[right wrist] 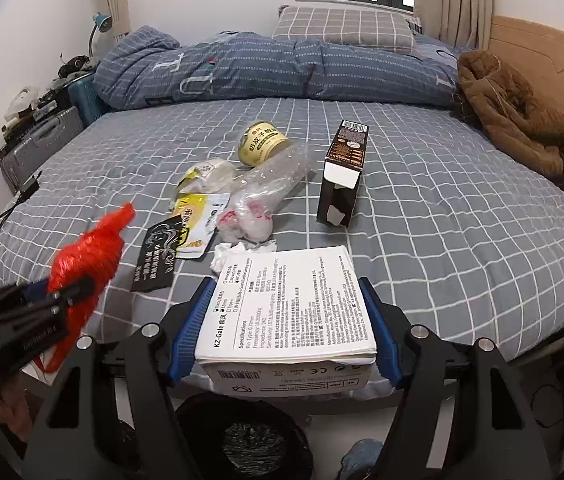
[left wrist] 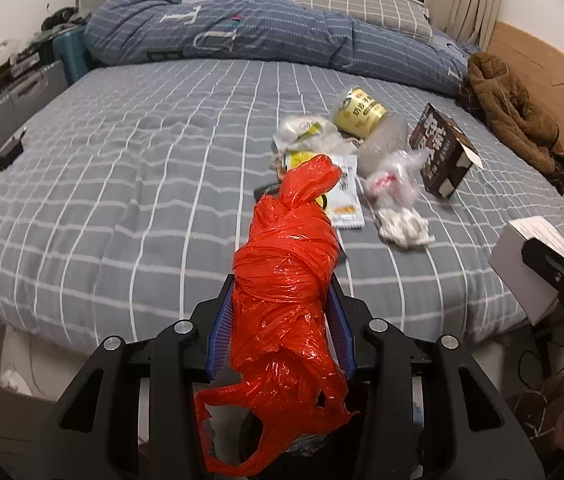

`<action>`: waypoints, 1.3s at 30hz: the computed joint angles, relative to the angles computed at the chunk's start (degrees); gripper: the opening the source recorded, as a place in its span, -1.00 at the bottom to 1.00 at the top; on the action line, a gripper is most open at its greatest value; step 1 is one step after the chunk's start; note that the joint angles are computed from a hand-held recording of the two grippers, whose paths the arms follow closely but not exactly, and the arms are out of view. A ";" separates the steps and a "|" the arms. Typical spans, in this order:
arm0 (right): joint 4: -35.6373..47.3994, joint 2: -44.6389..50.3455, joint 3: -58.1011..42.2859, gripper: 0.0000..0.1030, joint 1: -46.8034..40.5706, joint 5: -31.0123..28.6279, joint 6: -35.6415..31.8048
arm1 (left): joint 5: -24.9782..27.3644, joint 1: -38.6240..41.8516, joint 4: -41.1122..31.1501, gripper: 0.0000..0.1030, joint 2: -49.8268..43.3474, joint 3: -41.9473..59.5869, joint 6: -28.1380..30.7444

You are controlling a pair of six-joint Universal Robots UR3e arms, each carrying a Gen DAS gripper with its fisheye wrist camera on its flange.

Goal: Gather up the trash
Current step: 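Lift the red bag and white box and carry both toward the floor bin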

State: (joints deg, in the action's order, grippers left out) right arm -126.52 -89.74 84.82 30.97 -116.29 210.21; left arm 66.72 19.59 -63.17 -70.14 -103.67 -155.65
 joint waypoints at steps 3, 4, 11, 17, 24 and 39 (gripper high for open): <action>0.04 -0.10 0.78 0.30 1.70 -0.50 1.10 | -0.31 1.96 -1.67 -0.18 4.43 -3.50 1.75; 0.09 -0.12 1.08 0.31 2.33 -0.64 1.52 | -0.59 2.79 -2.60 -0.18 5.76 -4.49 2.36; 1.32 -0.68 3.36 0.31 6.15 -0.99 5.26 | -1.30 7.39 -8.41 -0.18 13.35 -10.10 7.12; 2.66 -1.33 5.31 0.31 8.93 -0.65 7.97 | -2.57 13.08 -16.59 -0.18 20.72 -13.09 13.08; 4.00 -1.47 7.16 0.31 11.57 -0.13 11.17 | -4.47 21.31 -28.81 -0.19 28.36 -13.98 21.37; 5.96 -0.19 10.07 0.31 14.20 3.81 15.92 | -3.28 30.96 -44.15 -0.19 35.38 -13.86 32.31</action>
State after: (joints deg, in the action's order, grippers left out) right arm -120.55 -89.94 94.89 45.17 -112.48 226.13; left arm 63.44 50.55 -107.32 -34.76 -117.53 -123.34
